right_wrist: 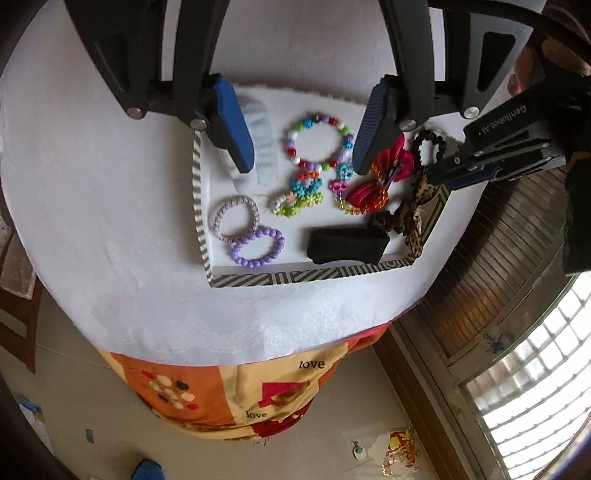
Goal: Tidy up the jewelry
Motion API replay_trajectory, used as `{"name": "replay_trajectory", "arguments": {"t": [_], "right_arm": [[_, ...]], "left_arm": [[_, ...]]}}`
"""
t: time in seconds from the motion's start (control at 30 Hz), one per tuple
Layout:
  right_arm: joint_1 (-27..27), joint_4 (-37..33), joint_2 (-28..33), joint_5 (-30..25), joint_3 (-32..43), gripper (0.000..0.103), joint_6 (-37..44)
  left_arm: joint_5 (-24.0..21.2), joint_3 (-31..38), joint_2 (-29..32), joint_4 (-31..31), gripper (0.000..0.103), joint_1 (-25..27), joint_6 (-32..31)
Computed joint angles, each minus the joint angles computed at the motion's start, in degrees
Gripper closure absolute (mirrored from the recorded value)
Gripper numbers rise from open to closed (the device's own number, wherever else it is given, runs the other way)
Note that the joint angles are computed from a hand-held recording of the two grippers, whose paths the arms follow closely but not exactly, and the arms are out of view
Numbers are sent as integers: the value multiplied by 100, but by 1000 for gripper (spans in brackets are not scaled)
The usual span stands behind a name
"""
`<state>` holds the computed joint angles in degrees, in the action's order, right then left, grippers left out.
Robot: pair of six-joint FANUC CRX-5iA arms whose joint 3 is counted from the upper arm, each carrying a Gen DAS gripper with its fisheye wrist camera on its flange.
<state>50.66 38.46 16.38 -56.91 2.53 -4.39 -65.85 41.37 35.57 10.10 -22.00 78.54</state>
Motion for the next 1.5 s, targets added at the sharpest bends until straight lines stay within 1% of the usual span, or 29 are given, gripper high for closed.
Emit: {"name": "replay_trajectory", "arguments": {"t": [0.1, 0.17, 0.43, 0.63, 0.97, 1.5], "right_arm": [[182, 122, -45, -145, -44, 41, -243], [270, 131, -30, -274, 5, 39, -267], [608, 178, -19, -622, 158, 38, -393], [777, 222, 25, -884, 331, 35, -337], [906, 333, 5, -1089, 405, 34, -288], [861, 318, -50, -1070, 367, 34, -215]], "left_arm": [[168, -405, -305, -27, 84, 9, -6], [275, -665, -499, -18, 84, 23, -34], [688, -1487, -1169, -14, 84, 92, 4], [846, -1835, -1490, -82, 84, 112, 66], [1090, -2007, -1704, -138, 84, 104, 94], [1032, -1805, -1635, -279, 84, 66, 155]]}}
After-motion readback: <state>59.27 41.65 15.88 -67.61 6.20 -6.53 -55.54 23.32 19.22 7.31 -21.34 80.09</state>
